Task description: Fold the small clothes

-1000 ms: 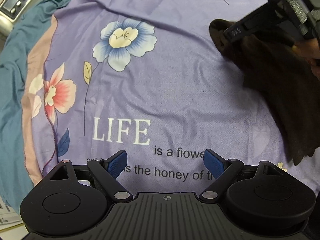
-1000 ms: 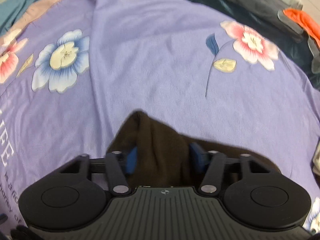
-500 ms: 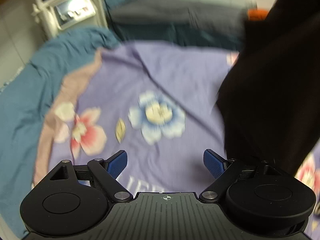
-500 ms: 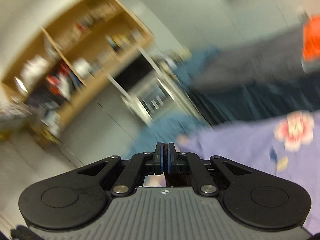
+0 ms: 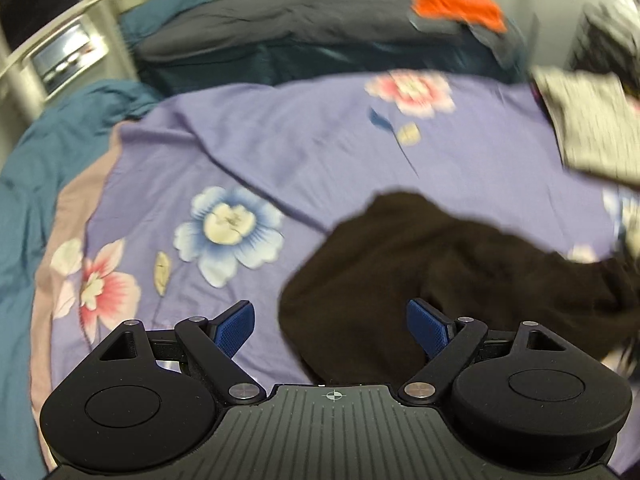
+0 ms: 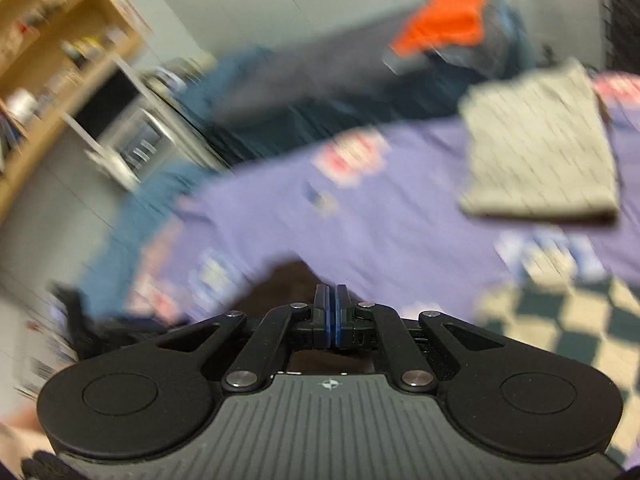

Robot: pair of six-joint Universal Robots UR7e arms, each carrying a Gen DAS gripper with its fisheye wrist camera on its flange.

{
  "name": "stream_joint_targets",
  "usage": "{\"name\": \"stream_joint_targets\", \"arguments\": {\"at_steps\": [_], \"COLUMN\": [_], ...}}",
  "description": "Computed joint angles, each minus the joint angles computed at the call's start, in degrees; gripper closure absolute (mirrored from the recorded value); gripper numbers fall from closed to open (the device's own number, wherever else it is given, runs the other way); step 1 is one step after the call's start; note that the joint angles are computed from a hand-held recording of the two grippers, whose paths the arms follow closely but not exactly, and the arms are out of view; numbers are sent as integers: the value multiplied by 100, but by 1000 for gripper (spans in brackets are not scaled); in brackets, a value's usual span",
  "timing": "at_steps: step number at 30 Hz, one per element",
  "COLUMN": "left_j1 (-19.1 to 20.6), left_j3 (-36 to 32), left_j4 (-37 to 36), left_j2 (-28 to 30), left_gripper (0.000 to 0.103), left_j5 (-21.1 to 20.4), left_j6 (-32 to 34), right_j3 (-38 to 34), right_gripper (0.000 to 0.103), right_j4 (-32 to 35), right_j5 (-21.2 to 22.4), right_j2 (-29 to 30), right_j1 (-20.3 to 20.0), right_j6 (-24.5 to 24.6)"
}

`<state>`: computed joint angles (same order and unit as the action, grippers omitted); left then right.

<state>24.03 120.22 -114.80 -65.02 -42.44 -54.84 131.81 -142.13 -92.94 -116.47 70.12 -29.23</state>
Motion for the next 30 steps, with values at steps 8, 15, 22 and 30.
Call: {"name": "stream_joint_targets", "arguments": {"at_steps": [8,15,22,30], "left_j1": [17,-17,-93,27], "left_j3": [216,446,655,1210], "left_j4": [152,774,1606,216], "left_j2": [91,-294,-841,-1266], "left_gripper": [0,0,0,0], "left_j5": [-54,-248,-380,-128], "left_j6": [529,-144,-751,326], "right_j3": [472,128,-661,-527], "right_gripper": [40,32,47,94], "right_j4": [-653,-1705,-2266,-1592], "right_j5": [-339,-912,-2188,-1062], "right_j2": [531,2517,4528,3378], "right_j1": [357,1586,2005,1836], "right_j6": [-509,-1140,-1481,-607]}}
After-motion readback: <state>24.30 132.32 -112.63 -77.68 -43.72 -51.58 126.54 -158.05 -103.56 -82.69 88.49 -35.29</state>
